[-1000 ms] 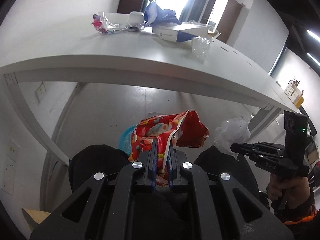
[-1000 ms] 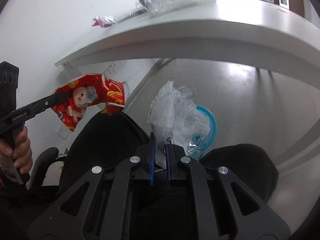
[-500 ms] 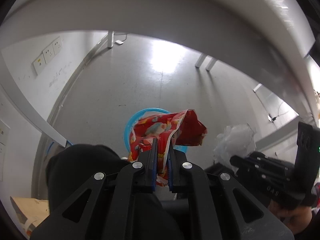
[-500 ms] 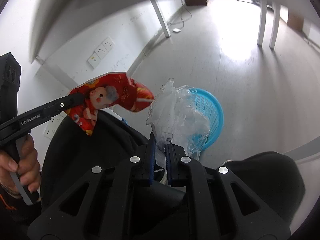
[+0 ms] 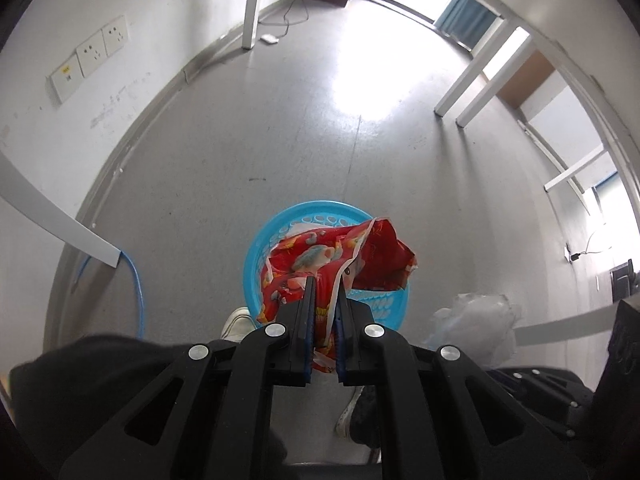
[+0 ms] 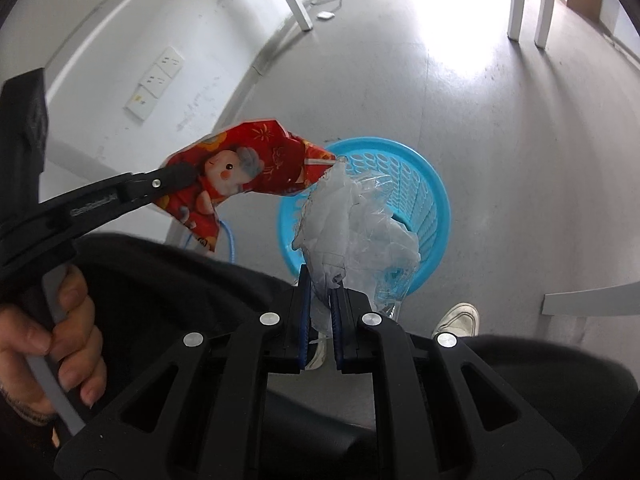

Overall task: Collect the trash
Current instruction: 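Carry the red bag and clear wrap in both grippers over the blue wastebasket, then open both grippers to drop the bag and wrap into the wastebasket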

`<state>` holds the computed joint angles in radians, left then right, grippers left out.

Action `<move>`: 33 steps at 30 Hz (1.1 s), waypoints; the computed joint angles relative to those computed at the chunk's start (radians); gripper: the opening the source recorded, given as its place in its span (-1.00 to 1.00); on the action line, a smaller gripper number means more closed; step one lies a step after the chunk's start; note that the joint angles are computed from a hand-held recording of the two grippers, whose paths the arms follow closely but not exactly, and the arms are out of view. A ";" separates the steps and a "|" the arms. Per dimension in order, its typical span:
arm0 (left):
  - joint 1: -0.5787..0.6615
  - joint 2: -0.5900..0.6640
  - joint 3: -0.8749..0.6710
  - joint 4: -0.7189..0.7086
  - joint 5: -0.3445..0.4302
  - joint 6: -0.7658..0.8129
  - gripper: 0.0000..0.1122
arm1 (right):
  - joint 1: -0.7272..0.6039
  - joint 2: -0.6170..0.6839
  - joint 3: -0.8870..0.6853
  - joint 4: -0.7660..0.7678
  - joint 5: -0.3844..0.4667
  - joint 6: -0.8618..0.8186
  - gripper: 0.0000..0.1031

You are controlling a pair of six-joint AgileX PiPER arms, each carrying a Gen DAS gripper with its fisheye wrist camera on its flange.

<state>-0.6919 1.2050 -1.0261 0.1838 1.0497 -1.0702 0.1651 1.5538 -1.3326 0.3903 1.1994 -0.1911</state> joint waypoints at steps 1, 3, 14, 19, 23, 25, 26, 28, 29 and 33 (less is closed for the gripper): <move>0.033 0.021 0.003 -0.031 -0.016 0.032 -0.88 | 0.003 0.030 -0.005 0.007 -0.009 0.005 -0.83; 0.097 0.063 0.003 -0.103 -0.037 0.095 -0.88 | -0.003 0.096 -0.019 0.040 -0.023 -0.004 -0.83; 0.229 0.243 -0.028 -0.238 -0.101 0.218 -0.88 | 0.032 0.352 -0.144 0.013 -0.053 0.051 -0.78; 0.229 0.224 0.006 -0.233 -0.154 0.205 -0.80 | 0.034 0.359 -0.138 0.008 -0.061 0.054 -0.62; 0.210 0.214 0.014 -0.200 -0.183 0.182 -0.28 | 0.035 0.341 -0.130 0.000 -0.066 0.068 -0.25; 0.199 0.209 0.011 -0.192 -0.186 0.173 -0.28 | 0.037 0.343 -0.130 -0.007 -0.069 0.079 -0.25; 0.197 0.206 0.010 -0.188 -0.183 0.168 -0.28 | 0.037 0.343 -0.134 -0.007 -0.069 0.084 -0.25; 0.191 0.188 0.011 -0.179 -0.171 0.150 -0.28 | 0.037 0.319 -0.124 -0.003 -0.071 0.084 -0.24; 0.193 0.176 0.014 -0.182 -0.165 0.148 -0.28 | 0.037 0.305 -0.116 -0.004 -0.074 0.082 -0.24; 0.192 0.097 0.028 -0.190 -0.119 0.113 -0.28 | 0.028 0.211 -0.065 -0.015 -0.081 0.070 -0.22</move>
<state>-0.5003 1.3016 -0.9978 -0.0058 0.9302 -0.9574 0.1934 1.7650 -1.3979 0.3755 1.1188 -0.1213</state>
